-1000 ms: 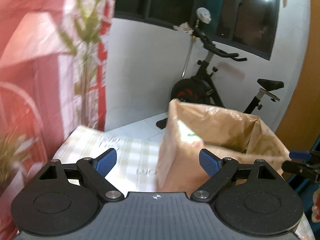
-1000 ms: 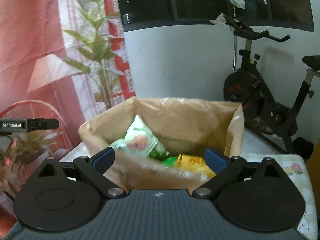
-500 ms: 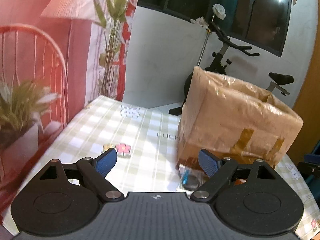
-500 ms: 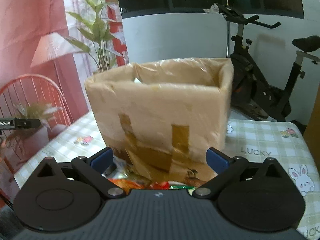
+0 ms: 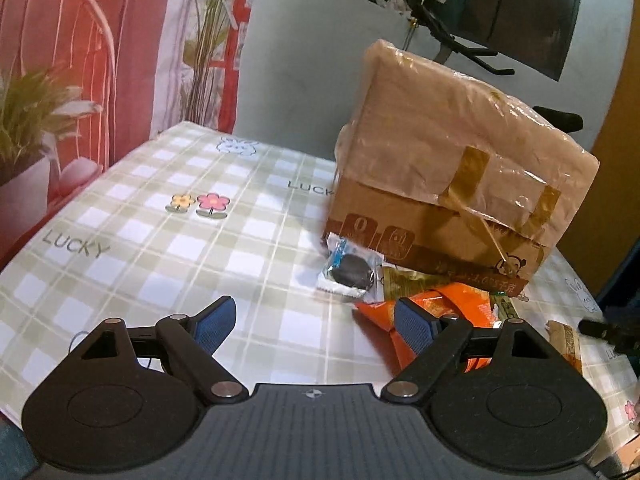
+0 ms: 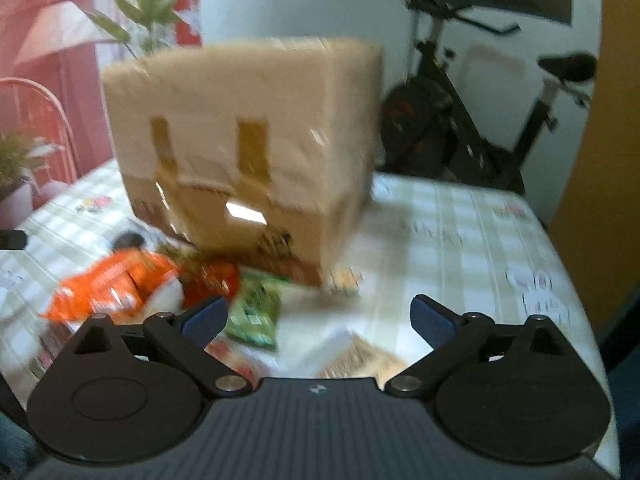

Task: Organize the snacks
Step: 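Move both tools back to the remaining snacks beside the box, then close the left tool on the orange chip bags while the right tool grasps the brown wafer packet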

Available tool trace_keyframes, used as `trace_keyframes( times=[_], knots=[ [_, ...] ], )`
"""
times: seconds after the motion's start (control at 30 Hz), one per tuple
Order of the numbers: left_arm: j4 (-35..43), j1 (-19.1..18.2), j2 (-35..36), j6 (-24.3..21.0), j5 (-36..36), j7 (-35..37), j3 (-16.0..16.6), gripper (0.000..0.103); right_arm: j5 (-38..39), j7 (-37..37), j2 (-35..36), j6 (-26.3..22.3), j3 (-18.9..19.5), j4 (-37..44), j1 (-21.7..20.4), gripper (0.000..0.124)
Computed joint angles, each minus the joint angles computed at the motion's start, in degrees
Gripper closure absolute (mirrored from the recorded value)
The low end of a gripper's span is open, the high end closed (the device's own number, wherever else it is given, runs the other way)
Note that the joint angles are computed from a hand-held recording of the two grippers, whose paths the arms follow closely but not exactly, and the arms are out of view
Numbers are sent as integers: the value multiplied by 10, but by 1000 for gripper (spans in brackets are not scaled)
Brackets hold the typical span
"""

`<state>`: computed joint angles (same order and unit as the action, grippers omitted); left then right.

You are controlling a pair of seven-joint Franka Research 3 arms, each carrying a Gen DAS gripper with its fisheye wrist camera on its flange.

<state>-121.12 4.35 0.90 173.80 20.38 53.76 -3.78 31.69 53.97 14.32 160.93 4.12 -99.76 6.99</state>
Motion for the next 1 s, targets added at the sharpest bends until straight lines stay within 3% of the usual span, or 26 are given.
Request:
trace_keyframes(
  times=[0.23,0.33,0.4,0.7,1.0],
  knots=[
    [5,0,7,-11,-8,-17,0,15,-45,87,8,-37,-24,-13,9,45],
    [16,-2,14,-26,-7,-16,-1,16,-33,90,10,-53,-16,-13,-1,49],
    [19,-4,16,-30,-7,-15,-2,16,-18,77,17,-66,-9,-3,-8,58],
    [33,-6,19,-39,2,-40,0,16,-19,5,54,-14,10,23,-5,75],
    [86,-11,53,-72,-114,50,-26,15,50,-57,56,45,41,3,-24,76]
  ],
)
